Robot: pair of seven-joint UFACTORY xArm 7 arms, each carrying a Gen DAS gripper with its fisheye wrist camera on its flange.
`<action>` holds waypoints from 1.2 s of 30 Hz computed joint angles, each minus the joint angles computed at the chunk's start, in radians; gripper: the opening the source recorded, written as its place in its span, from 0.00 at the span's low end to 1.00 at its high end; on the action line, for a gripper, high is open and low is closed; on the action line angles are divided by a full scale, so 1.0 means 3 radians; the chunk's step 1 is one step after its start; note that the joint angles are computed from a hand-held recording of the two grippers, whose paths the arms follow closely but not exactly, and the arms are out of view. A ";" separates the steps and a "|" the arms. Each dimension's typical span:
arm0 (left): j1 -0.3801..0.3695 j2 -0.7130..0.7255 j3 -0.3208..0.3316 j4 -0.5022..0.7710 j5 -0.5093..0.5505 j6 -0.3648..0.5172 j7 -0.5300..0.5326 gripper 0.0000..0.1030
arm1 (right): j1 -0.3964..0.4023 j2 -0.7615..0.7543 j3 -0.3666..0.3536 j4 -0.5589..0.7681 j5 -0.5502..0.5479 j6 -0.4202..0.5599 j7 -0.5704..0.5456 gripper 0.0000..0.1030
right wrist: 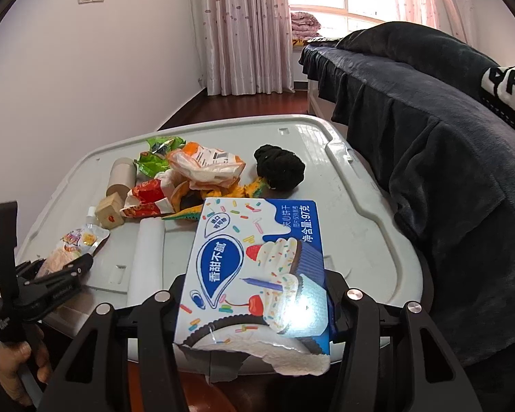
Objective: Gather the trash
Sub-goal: 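Grasp the blue cake box with the right tool while the left tool grasps the juice pouch, then carry both items over the orange bucket and open both tools to drop them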
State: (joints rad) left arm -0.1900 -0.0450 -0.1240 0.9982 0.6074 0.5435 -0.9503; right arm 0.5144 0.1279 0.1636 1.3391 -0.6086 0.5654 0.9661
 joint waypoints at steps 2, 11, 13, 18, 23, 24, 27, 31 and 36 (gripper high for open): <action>-0.0011 -0.0012 -0.0018 0.0013 0.0073 0.0049 -0.0051 0.42 | 0.0012 0.0003 0.0002 0.0001 -0.0027 0.0015 0.0002 0.52; -0.0015 -0.0407 -0.0144 -0.0058 0.0110 0.0112 -0.0088 0.40 | 0.0022 -0.0109 0.0036 -0.0065 -0.0122 -0.0022 0.0011 0.51; -0.0015 -0.0577 -0.0206 -0.0109 0.0094 0.0107 0.0001 0.40 | 0.0030 -0.0195 0.0070 -0.0099 -0.0171 -0.0054 -0.0004 0.51; -0.0018 -0.1049 -0.0342 -0.0326 -0.0114 0.0085 0.0340 0.40 | -0.0019 -0.0494 0.0201 -0.0314 0.0087 -0.0188 -0.0217 0.52; -0.0170 -0.1429 -0.0366 -0.0557 -0.0633 0.0223 0.0841 0.40 | -0.0051 -0.0831 0.0337 -0.0548 0.0571 -0.0202 -0.0598 0.52; -0.0204 -0.1478 -0.0368 -0.0595 -0.0737 0.0256 0.0945 0.40 | -0.0043 -0.0900 0.0356 -0.0604 0.0702 -0.0201 -0.0716 0.52; -0.0374 -0.1737 -0.0350 -0.0827 -0.1045 0.0430 0.1348 0.40 | 0.0020 -0.1131 0.0397 -0.0803 0.1136 -0.0146 -0.1139 0.52; -0.0521 -0.1920 -0.0363 -0.1015 -0.1385 0.0655 0.1700 0.40 | 0.0127 -0.1257 0.0383 -0.0962 0.1719 -0.0047 -0.1576 0.52; -0.0541 -0.1824 -0.0386 -0.1071 -0.1655 0.0756 0.1843 0.41 | 0.0127 -0.1040 0.0479 -0.0875 0.1858 0.0183 -0.1833 0.52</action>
State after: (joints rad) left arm -0.3523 -0.5922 -0.2398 0.6769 0.1107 0.7702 -0.3974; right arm 0.5526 -0.1842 0.3075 1.0767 -0.0512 0.6204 0.4161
